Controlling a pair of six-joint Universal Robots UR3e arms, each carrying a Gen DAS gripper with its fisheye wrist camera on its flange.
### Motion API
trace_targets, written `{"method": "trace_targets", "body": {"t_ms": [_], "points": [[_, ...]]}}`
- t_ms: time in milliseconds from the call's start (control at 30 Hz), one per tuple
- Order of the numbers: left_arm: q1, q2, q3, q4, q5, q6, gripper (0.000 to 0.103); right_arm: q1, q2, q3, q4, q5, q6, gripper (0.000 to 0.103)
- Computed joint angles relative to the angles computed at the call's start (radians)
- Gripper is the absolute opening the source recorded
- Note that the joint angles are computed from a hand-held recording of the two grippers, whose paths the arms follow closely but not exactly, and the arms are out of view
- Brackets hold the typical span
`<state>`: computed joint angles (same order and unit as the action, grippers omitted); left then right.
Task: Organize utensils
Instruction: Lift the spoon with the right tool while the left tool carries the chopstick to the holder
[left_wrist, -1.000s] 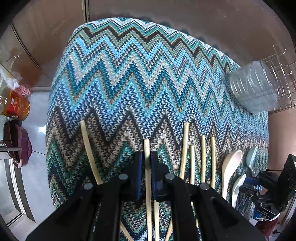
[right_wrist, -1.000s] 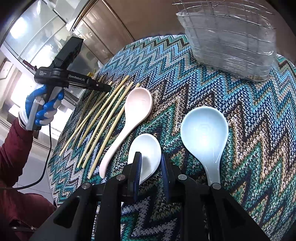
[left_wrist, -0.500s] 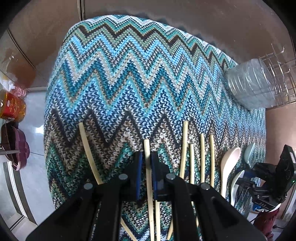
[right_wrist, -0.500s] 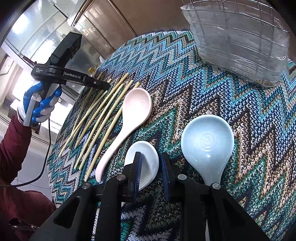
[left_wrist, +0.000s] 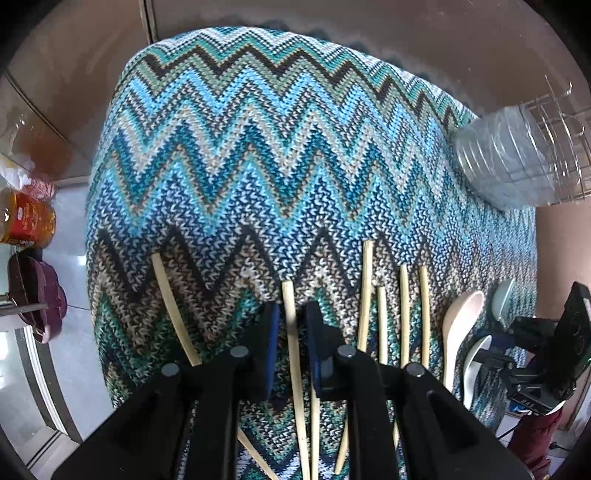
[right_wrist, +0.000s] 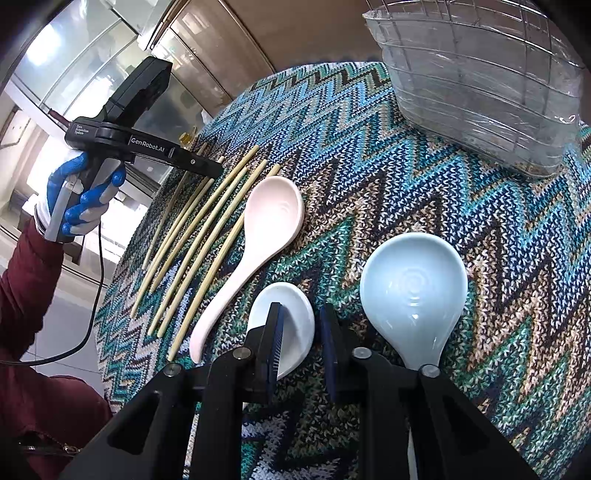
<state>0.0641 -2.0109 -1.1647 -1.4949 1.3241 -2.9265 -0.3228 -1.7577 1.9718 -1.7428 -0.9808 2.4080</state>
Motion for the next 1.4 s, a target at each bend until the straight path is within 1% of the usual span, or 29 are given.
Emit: {"method": "trace_targets", "body": {"t_ms": [67, 133, 200, 233, 300, 367, 467, 533, 600, 633, 667, 700, 767, 833, 867, 900, 967, 1000, 1067, 1100, 1133, 1167, 1200, 1233, 1267, 1300, 1333, 1400], "points": [[-0.015, 0.016, -0.033, 0.037, 0.013, -0.02, 0.013, -0.005, 0.003, -0.001, 0.003, 0.001, -0.008, 0.011], [-0.022, 0.03, -0.061, 0.066, 0.011, -0.042, 0.012, -0.009, -0.003, 0.003, 0.004, 0.001, -0.02, 0.009], [-0.028, 0.073, -0.14, 0.12, 0.012, -0.067, 0.005, -0.007, -0.026, 0.014, -0.004, -0.001, -0.029, 0.007], [-0.025, 0.09, -0.167, 0.135, 0.005, -0.072, 0.005, -0.006, -0.048, 0.025, -0.012, -0.004, -0.035, 0.006], [-0.002, 0.157, -0.264, 0.18, -0.022, -0.071, 0.005, -0.001, -0.081, 0.042, -0.03, -0.011, -0.033, 0.006], [0.004, 0.205, -0.321, 0.215, -0.036, -0.075, 0.005, 0.0, -0.122, 0.059, -0.039, -0.018, -0.033, 0.006], [0.003, 0.312, -0.415, 0.265, -0.031, -0.069, 0.005, -0.011, -0.216, 0.09, -0.031, -0.023, -0.041, 0.005], [0.009, 0.399, -0.474, 0.28, -0.036, -0.063, 0.005, -0.039, -0.299, 0.106, 0.002, -0.015, -0.057, 0.005], [0.028, 0.481, -0.521, 0.285, -0.049, -0.048, 0.005, -0.08, -0.401, 0.114, 0.064, 0.005, -0.089, 0.005], [0.041, 0.499, -0.518, 0.281, -0.058, -0.038, 0.005, -0.108, -0.469, 0.11, 0.119, 0.02, -0.113, 0.004], [0.053, 0.527, -0.524, 0.278, -0.069, -0.032, 0.005, -0.125, -0.5, 0.102, 0.151, 0.026, -0.127, 0.004], [0.084, 0.573, -0.537, 0.265, -0.088, -0.007, 0.005, -0.156, -0.569, 0.087, 0.213, 0.037, -0.152, 0.004], [0.123, 0.65, -0.538, 0.238, -0.113, 0.027, 0.005, -0.229, -0.643, 0.041, 0.329, 0.06, -0.218, 0.004], [0.137, 0.695, -0.507, 0.224, -0.14, 0.033, 0.005, -0.358, -0.725, -0.054, 0.535, 0.109, -0.337, 0.004], [0.141, 0.717, -0.492, 0.218, -0.158, 0.031, 0.005, -0.382, -0.734, -0.079, 0.566, 0.124, -0.353, 0.004], [0.142, 0.728, -0.464, 0.214, -0.181, 0.025, 0.005, -0.448, -0.761, -0.142, 0.661, 0.148, -0.403, 0.004], [0.154, 0.76, -0.417, 0.203, -0.243, 0.02, 0.005, -0.507, -0.767, -0.204, 0.718, 0.191, -0.427, 0.004], [0.166, 0.766, -0.39, 0.195, -0.279, 0.022, 0.005, -0.502, -0.76, -0.216, 0.668, 0.209, -0.378, 0.004], [0.162, 0.759, -0.333, 0.212, -0.34, -0.004, 0.005, -0.54, -0.754, -0.256, 0.619, 0.246, -0.336, 0.004], [0.136, 0.738, -0.302, 0.257, -0.355, -0.048, 0.005, -0.555, -0.739, -0.276, 0.568, 0.275, -0.29, 0.004], [0.11, 0.712, -0.271, 0.305, -0.365, -0.094, 0.005, -0.532, -0.714, -0.266, 0.434, 0.285, -0.184, 0.004], [0.088, 0.685, -0.243, 0.35, -0.372, -0.138, 0.005, -0.522, -0.7, -0.258, 0.322, 0.289, -0.103, 0.004], [0.062, 0.646, -0.212, 0.424, -0.385, -0.202, 0.005, -0.483, -0.669, -0.236, 0.152, 0.27, 0.012, 0.004], [0.034, 0.609, -0.183, 0.49, -0.38, -0.256, 0.005, -0.454, -0.639, -0.223, 0.019, 0.252, 0.097, 0.004], [-0.004, 0.564, -0.154, 0.573, -0.355, -0.317, 0.005, -0.393, -0.585, -0.21, -0.166, 0.201, 0.217, 0.004], [-0.045, 0.508, -0.117, 0.664, -0.322, -0.381, 0.005, -0.321, -0.52, -0.203, -0.351, 0.125, 0.326, 0.004], [-0.086, 0.452, -0.073, 0.728, -0.284, -0.43, 0.005, -0.24, -0.45, -0.202, -0.517, 0.024, 0.408, 0.004], [-0.157, 0.334, 0.03, 0.815, -0.208, -0.508, 0.005, -0.122, -0.333, -0.214, -0.717, -0.141, 0.477, 0.004]]}}
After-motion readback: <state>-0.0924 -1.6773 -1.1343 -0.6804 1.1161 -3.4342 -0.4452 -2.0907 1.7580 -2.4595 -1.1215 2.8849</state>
